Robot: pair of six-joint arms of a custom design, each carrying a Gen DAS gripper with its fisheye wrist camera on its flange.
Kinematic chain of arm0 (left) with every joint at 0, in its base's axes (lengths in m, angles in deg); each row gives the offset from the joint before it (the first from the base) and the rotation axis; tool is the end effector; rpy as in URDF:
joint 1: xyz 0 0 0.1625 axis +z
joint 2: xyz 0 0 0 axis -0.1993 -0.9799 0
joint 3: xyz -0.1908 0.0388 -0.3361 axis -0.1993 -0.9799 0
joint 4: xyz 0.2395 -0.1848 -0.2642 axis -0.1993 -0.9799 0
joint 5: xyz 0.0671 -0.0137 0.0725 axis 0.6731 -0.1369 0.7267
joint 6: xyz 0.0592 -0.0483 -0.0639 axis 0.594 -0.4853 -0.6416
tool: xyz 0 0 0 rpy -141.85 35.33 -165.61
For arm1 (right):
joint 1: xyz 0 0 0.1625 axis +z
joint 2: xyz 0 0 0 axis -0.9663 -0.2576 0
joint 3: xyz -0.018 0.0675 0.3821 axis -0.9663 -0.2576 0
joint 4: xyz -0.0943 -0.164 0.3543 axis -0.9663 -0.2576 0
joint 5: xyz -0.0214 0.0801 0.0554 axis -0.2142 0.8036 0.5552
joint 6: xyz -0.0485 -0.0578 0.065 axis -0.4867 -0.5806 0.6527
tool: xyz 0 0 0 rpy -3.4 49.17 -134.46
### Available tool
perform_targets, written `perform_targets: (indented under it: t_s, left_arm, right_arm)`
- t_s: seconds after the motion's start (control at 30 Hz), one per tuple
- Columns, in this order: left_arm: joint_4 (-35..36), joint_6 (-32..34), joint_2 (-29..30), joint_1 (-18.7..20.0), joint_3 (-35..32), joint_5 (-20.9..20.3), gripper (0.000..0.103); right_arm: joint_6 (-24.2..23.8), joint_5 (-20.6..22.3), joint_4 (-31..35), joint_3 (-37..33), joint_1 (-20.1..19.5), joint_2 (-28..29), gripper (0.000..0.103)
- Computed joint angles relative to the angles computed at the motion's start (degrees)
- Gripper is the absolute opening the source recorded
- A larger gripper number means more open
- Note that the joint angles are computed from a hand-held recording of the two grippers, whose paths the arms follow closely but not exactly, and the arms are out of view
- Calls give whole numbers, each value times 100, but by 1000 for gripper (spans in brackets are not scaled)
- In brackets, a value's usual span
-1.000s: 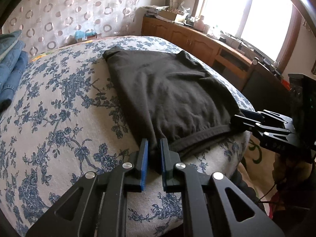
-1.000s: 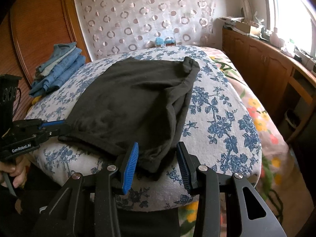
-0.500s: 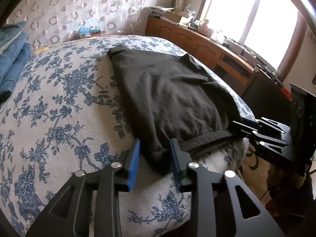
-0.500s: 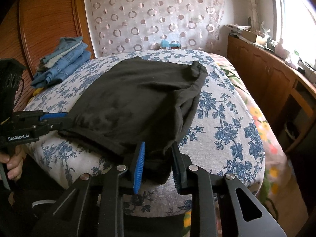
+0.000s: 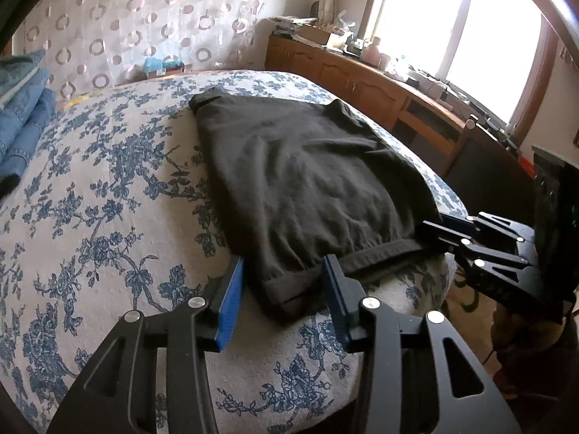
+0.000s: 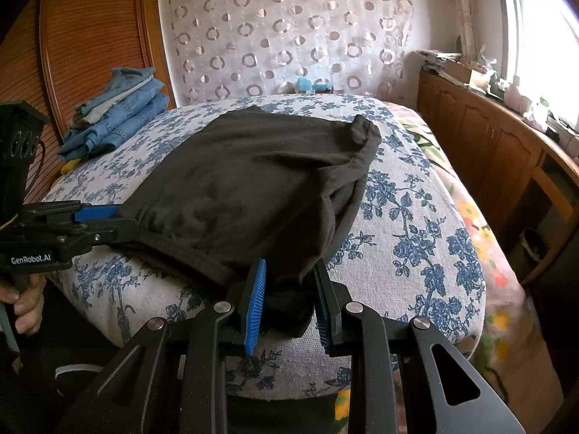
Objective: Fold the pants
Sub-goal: 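Close the right tool on the black pants edge beside the left tool, then lift the held black pants up off the bed with both tools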
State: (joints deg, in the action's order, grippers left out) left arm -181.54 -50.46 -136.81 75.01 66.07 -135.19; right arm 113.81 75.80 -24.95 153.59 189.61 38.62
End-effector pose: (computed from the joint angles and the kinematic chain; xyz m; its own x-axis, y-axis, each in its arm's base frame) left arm -0.0127 -0.4152 0.1584 -0.7385 0.4772 -0.4763 0.6482 0.6971 -0.3065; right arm 0.2066 -0.2771 -0.0840 -0.7319 -0.1680 0.6603 -0.6042 0.6080 -0.5151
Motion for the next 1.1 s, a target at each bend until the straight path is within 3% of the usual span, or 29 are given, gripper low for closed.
perform_targets:
  t_s: [0.2, 0.37, 0.57, 0.8, 1.1]
  left_arm:
    - [-171, 157, 3, -151, 122, 135, 12]
    - [109, 83, -260, -54, 44, -214, 10]
    - [204, 117, -604, -225, 58, -348, 9]
    - [465, 96, -1355, -549, 86, -490, 8]
    - [676, 245, -1969, -928, -68, -338, 7]
  right_arm:
    - [112, -195, 29, 60, -89, -80, 21]
    - [282, -494, 135, 156, -257, -232, 10]
    - [348, -886, 43, 382, -288, -531, 6]
    - [246, -855, -22, 537, 236, -973, 6]
    - [14, -709, 165, 461, 997, -1457, 6]
